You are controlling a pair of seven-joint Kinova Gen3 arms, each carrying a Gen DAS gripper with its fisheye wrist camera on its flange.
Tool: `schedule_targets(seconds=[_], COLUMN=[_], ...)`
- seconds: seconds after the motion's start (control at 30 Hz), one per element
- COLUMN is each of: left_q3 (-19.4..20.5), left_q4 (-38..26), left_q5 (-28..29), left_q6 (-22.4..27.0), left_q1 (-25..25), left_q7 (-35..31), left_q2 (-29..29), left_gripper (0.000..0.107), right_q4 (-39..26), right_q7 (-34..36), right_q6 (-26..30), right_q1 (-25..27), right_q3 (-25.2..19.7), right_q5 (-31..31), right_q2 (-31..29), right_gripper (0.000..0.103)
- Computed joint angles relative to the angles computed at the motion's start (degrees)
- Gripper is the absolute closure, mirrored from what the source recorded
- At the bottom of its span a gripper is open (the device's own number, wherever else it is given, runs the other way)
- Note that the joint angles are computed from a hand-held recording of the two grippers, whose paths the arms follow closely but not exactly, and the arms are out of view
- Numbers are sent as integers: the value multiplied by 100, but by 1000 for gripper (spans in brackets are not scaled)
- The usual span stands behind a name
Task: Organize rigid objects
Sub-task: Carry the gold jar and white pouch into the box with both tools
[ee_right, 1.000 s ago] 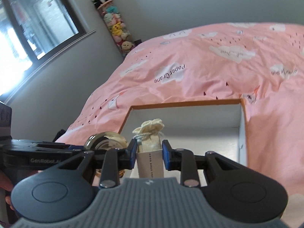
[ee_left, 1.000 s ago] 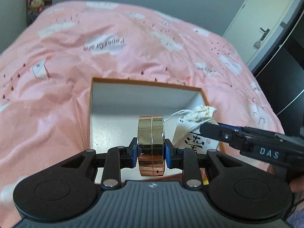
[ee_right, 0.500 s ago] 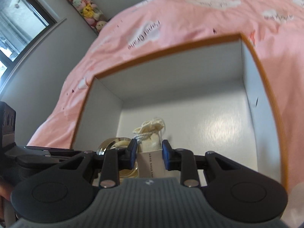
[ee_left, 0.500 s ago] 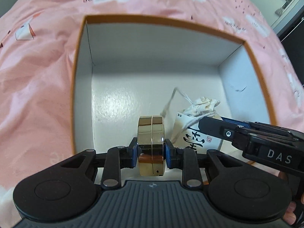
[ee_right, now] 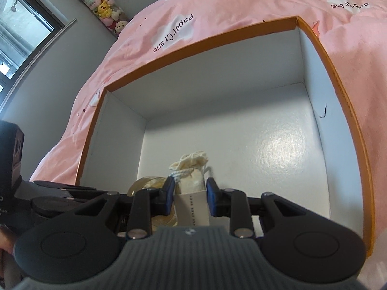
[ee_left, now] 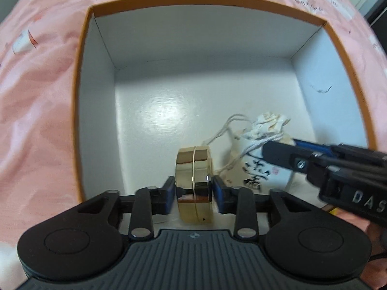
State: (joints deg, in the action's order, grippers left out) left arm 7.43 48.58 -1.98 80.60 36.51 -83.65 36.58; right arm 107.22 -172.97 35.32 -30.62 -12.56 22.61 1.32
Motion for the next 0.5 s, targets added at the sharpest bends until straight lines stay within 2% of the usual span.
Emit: schedule_targets(seconds=[0.1, 0.23, 0.37, 0.47, 0.5], left_q3=[-84, -159, -34, -552, -629], left_q4=[-27, 139, 303, 700, 850], left_q5=[-355, -649, -1041, -1649, -1846], left_q6=[80, -89, -252, -684, -850], left_q1=[240, 431, 506, 1104, 1218], left_q7=[-168, -168, -133, 3, 25], left_q2=[-12, -98, -201, -420, -494], left_gripper=[60, 58, 58, 35, 36], right_q4=[-14, -56, -53, -55, -64], right_q7=[-9, -17, -36, -53, -59], right_q6=[26, 68, 73, 71, 87], right_q1=[1, -13, -27, -38, -44], right_q3=[5, 22, 37, 43, 44], right_q5=[-15, -17, -12, 6, 13], right_q2=[18, 63, 67, 81, 87], right_gripper=[76, 76, 76, 76, 76])
